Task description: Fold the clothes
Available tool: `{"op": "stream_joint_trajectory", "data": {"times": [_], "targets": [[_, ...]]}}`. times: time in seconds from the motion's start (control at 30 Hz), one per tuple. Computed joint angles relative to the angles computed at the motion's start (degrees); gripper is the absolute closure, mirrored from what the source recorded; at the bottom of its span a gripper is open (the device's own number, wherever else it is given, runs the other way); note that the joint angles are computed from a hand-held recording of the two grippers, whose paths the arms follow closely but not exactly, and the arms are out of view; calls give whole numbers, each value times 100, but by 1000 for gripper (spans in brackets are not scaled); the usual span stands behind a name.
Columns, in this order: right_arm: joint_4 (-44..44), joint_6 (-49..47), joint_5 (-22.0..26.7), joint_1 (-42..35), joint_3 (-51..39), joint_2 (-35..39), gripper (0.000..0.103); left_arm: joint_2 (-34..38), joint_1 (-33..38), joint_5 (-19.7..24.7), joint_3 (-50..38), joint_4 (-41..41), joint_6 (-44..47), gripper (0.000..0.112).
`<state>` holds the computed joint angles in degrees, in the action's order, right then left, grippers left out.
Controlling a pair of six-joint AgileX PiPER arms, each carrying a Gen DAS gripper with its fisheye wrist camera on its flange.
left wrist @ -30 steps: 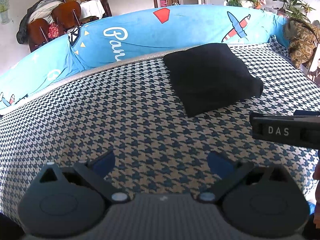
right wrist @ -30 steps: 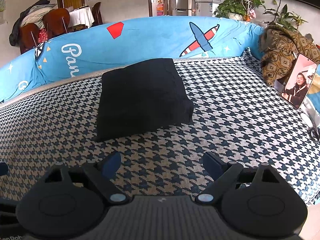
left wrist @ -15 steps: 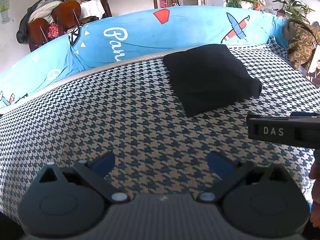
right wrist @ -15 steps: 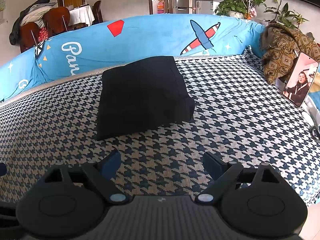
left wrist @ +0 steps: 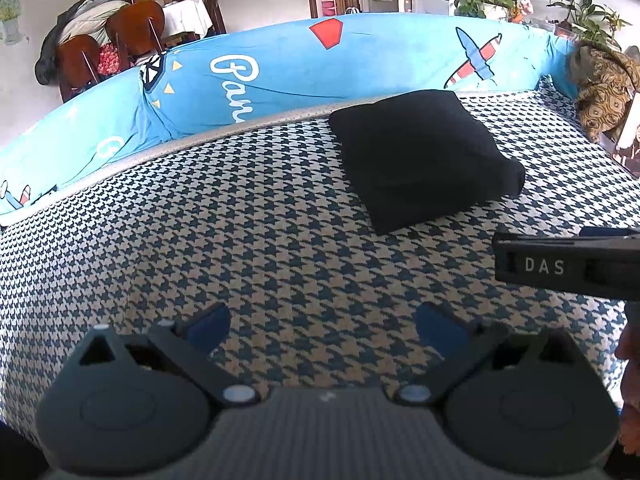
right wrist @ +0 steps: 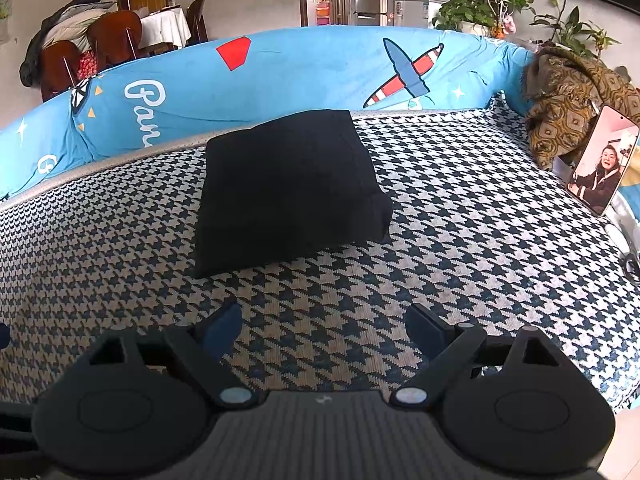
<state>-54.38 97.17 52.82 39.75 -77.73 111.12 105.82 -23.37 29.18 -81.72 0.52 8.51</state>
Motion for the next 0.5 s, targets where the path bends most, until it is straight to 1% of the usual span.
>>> {"op": "stream_joint_trajectory", "data": {"times": [0.4, 0.5], "targets": [[45, -85, -30, -25, -62, 52, 14, -23, 32, 6, 0, -94, 85, 9], [45, -131, -14, -14, -91, 78, 14, 11, 28, 33, -33, -15, 19, 9]]}}
